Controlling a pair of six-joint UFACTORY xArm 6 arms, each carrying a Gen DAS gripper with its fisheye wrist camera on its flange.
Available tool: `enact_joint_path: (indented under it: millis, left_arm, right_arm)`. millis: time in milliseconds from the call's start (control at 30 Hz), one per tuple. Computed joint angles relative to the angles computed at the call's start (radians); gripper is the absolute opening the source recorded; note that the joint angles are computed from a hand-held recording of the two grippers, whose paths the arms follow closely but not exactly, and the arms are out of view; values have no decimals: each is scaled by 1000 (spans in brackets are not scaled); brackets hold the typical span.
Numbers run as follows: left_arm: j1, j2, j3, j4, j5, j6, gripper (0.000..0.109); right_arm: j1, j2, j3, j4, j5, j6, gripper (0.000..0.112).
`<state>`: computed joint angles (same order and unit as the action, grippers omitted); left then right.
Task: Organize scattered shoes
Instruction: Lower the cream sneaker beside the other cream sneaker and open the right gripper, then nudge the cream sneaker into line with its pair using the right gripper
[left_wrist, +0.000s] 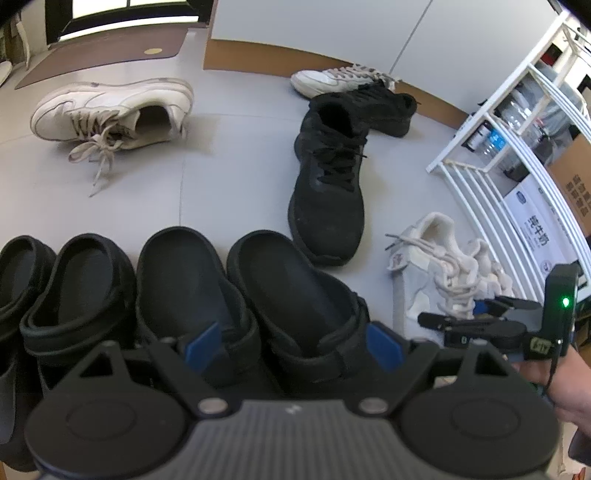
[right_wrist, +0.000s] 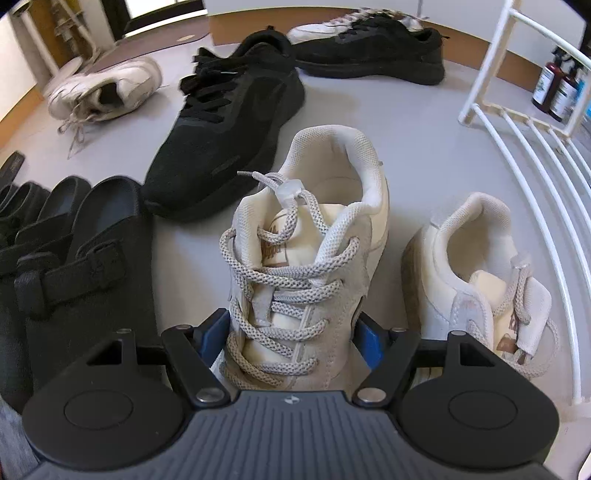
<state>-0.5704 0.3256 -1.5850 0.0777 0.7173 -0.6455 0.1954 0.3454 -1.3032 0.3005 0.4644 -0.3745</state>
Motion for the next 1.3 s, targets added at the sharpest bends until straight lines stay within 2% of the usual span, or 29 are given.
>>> enact_joint_path:
  millis: [167,200,500,633,733,900,1000,1100,1200,1300]
  left_arm:
    - [-5,7,-8,-5,7,5,88]
    - [-5,8,-10,-6,9,6,88]
    - [-13,18,-23,-15,18,15,88]
    - [-16,17,-24,-14,19,19,88]
    - [-15,16,-23,-12,16,17,88]
    - [-13,18,-25,-11,12,19,88]
    - [-14,17,-23,-14,12,20,88]
    - [-14,16,-21,-16,16,21,88]
    - [-13,16,-22,-16,18,20,88]
    - [-13,17,-24,-16,19,23,88]
  right_arm:
    - [-9,2,-16,221,109,-198,76]
    - [-3,-3,0,242,89,-205,76]
    - [8,-14,23,250,54,-185,77]
    - [-6,-19,13,229,90,-115,81]
    - [-4,-77,68,244,17,-159,87]
    - [-24,-143,112,275,-21,-168,88]
    - [-33,-164,135,244,-74,-148,88]
    - [-44,-170,148,193,-122,-120,97]
    - [-65,-171,169,47,-185,-5,99]
    - [-97,-151,163,-73,-192,108,99]
